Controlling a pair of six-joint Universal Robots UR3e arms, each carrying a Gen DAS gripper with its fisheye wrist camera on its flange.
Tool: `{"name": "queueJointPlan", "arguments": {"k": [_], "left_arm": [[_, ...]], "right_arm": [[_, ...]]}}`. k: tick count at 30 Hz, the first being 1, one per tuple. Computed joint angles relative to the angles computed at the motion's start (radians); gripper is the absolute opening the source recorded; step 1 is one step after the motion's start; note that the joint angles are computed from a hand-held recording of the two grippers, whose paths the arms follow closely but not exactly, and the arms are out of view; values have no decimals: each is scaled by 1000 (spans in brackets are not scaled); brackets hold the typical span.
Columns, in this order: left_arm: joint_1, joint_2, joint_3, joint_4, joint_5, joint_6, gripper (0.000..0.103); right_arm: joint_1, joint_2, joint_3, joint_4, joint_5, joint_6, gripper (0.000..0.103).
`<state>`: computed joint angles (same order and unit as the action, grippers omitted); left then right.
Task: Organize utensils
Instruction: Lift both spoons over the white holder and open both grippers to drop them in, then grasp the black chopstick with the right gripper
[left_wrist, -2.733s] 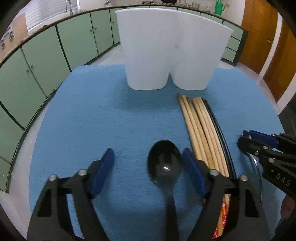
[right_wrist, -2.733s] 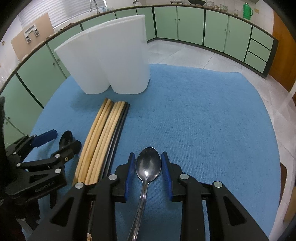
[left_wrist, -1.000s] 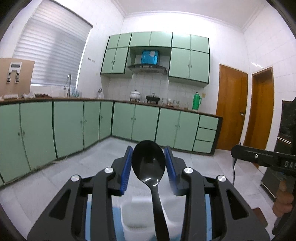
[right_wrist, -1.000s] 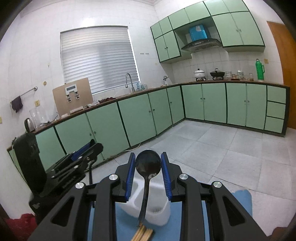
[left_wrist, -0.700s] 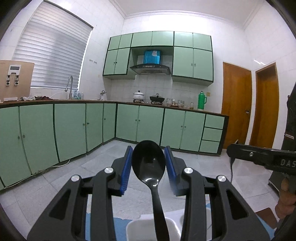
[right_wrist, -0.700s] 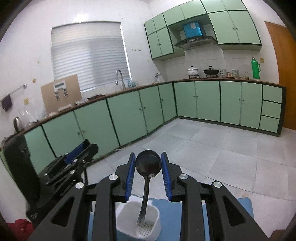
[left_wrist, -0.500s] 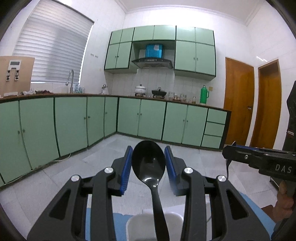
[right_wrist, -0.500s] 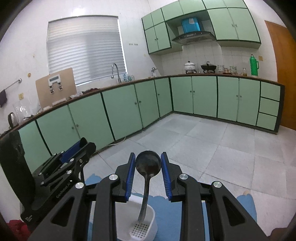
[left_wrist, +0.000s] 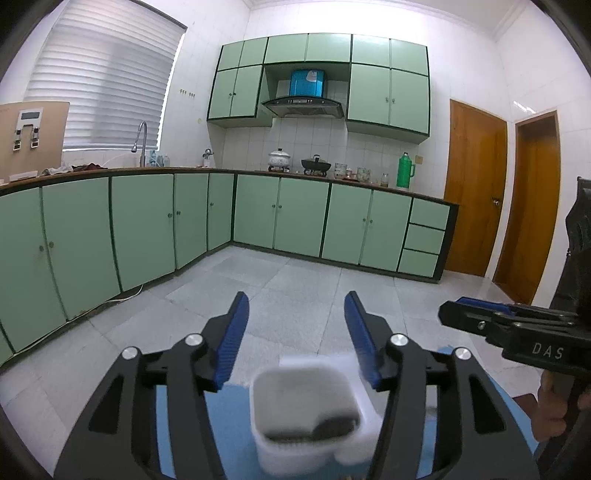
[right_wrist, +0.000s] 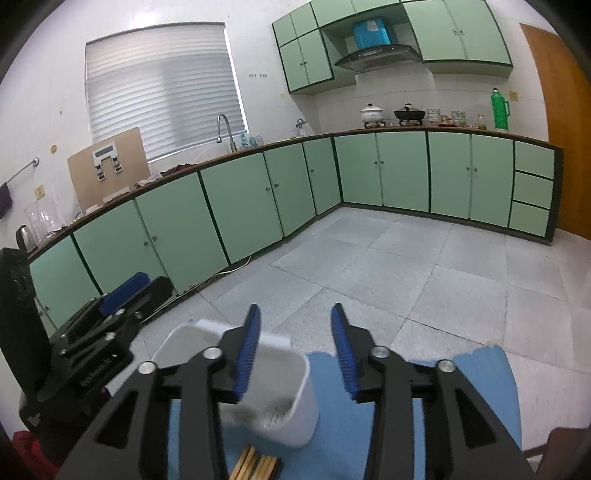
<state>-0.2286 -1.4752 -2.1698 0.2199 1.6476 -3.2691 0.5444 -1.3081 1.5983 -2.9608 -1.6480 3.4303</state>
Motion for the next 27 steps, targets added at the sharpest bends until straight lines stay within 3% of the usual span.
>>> {"name": "queueJointPlan", "arguments": {"k": [6,9,14,19,23,27], "left_arm": [[-89,333,-205,-275,61,-75,63],[-197,486,-316,-431,134,-141,64],[-415,632,-420,-672,276,-346,65],[-619,650,-445,-822,412,-527,65],[-708,649,-444,-896,449,-614,66],[-709,648,-439,-928,444,-617,67]], "right_arm": [[124,-194,298,-35,-106,110,59],[245,-254,421,-15,-228,206,62],[430,-300,559,47,-330,443,63],[584,-260,564,131,-390,583,63],[645,-213,541,144,-389,629,63],[681,-149,502,156,-386,645,63]]}}
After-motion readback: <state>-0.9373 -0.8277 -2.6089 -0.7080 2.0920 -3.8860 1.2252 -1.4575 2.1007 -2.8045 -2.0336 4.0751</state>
